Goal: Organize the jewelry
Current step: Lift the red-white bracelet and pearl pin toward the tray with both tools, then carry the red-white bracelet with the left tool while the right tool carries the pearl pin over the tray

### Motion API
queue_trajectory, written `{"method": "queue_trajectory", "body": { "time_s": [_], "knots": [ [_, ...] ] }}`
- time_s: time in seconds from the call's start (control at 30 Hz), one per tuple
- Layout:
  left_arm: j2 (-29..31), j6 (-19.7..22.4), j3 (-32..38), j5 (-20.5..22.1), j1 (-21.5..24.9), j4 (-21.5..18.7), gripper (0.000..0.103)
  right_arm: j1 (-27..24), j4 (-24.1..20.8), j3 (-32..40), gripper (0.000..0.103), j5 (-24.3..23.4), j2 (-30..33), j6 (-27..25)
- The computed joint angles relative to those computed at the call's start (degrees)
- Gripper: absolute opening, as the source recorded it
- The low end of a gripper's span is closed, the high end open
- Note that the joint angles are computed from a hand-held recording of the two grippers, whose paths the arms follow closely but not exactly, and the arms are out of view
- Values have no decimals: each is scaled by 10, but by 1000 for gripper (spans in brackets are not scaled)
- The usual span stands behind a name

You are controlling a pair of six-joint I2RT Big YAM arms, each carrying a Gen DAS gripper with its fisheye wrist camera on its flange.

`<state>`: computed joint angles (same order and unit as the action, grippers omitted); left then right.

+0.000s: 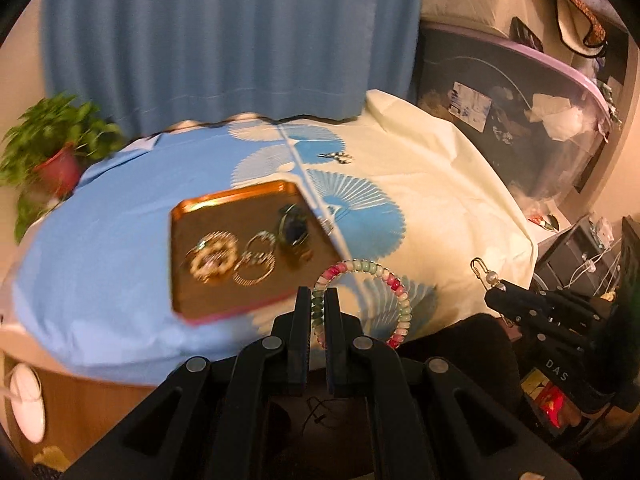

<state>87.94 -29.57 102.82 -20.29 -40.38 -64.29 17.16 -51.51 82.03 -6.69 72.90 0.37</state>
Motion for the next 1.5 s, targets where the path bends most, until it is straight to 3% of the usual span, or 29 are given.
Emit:
{"method": "queue_trajectory", "body": {
  "time_s": [0.23,0.5,1.5],
  "knots": [
    [-66,-21,-77,-38,-21,26,4,57,-15,-35,11,32,-37,-3],
    [-88,-23,-101,-52,-30,40,4,91,-26,-43,11,62,-57,-6],
    [-105,-28,-120,-51,-26,43,4,103,-35,-33,11,69,-50,-17]
  ]
}}
